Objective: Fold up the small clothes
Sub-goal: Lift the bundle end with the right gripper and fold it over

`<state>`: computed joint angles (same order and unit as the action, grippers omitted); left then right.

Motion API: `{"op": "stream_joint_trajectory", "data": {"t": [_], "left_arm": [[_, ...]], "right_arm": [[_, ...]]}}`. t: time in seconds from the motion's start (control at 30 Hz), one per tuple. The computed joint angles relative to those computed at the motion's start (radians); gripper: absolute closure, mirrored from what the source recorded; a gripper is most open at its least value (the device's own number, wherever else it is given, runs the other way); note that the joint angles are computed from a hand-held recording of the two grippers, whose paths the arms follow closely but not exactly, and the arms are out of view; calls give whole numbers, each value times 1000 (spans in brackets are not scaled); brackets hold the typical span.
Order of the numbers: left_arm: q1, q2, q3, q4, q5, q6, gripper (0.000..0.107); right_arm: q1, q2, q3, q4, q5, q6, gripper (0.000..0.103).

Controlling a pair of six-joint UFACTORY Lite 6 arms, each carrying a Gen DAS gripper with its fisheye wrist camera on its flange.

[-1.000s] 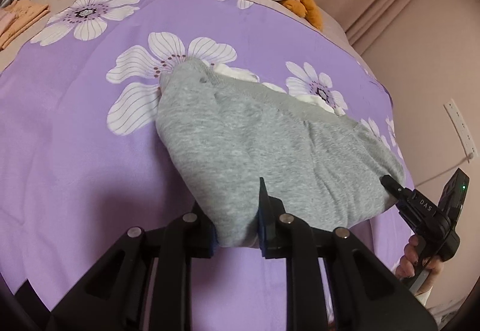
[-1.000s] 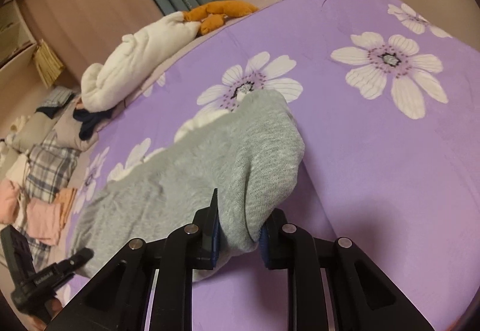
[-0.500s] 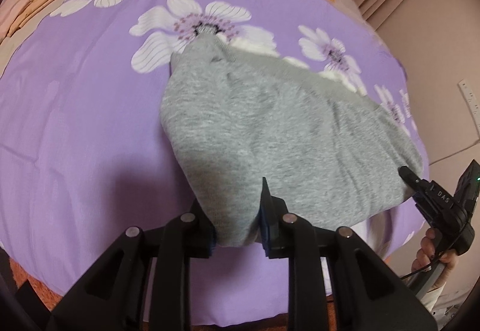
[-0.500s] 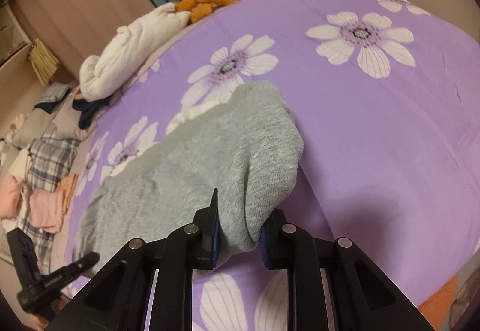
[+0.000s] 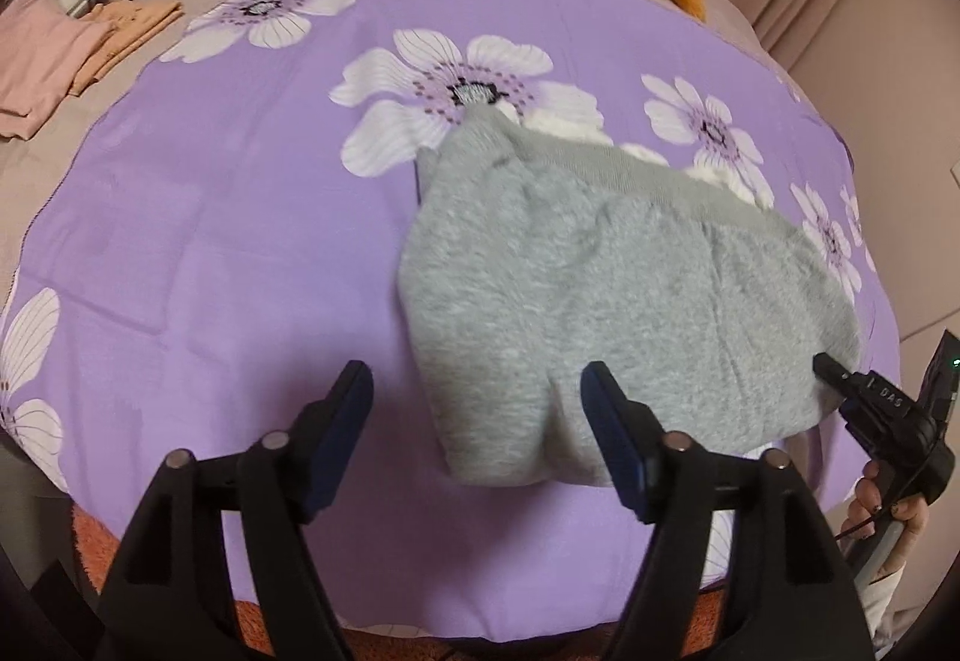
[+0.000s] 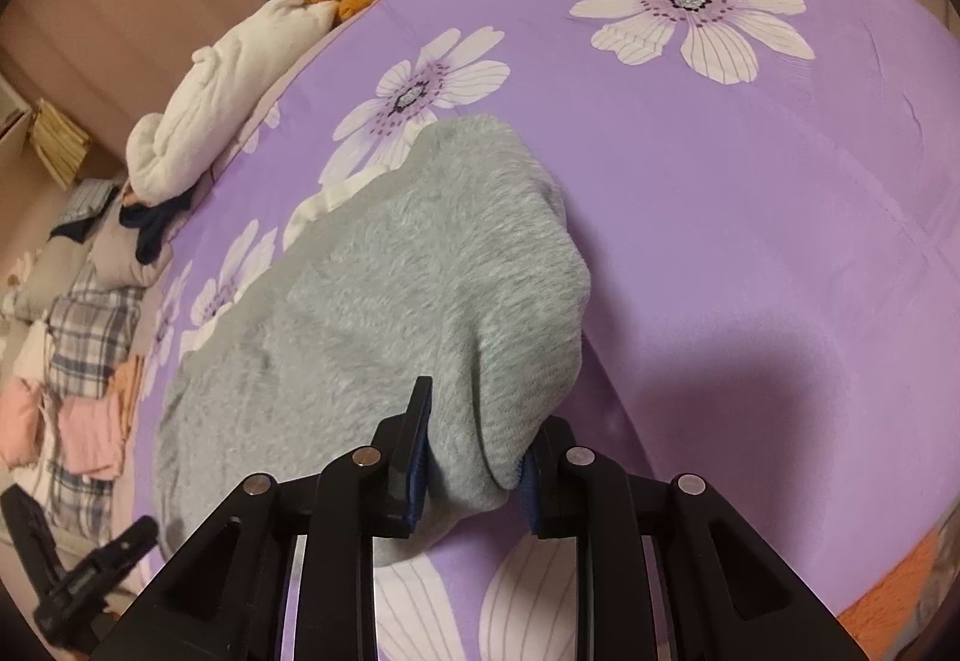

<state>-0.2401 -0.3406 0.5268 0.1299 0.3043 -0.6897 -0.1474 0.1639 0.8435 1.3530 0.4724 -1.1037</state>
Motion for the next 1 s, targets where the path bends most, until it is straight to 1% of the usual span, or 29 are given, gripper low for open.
{"op": "stream_joint_trajectory", "data": {"t": [0.17, 0.23, 0.33, 0.4, 0.53, 0.63, 0.83, 1.0], "left_arm": [[23, -57, -5, 1, 36, 2, 27], [34, -72, -9, -11, 40, 22, 27], [54, -96, -16, -25, 47, 43, 27], [66, -117, -27, -26, 51, 49, 27], [98, -153, -43, -71, 63, 97, 27], [114, -174, -50, -63, 71, 99, 27], [140, -175, -50, -77, 71, 126, 27], [159, -160, -49, -112, 65, 179, 27]], "right_arm": [[28, 20, 26, -2, -47, 43, 77], [62, 6, 29, 2, -97, 52, 83], [111, -35, 37, -5, -138, 64, 87], [138, -64, 49, -5, -140, 61, 88], [237, -123, 87, -54, -178, 93, 89], [327, -149, 108, -91, -182, 109, 89], [503, -103, 132, -136, -218, 99, 89], [594, 2, 176, -271, -209, 204, 89]]}}
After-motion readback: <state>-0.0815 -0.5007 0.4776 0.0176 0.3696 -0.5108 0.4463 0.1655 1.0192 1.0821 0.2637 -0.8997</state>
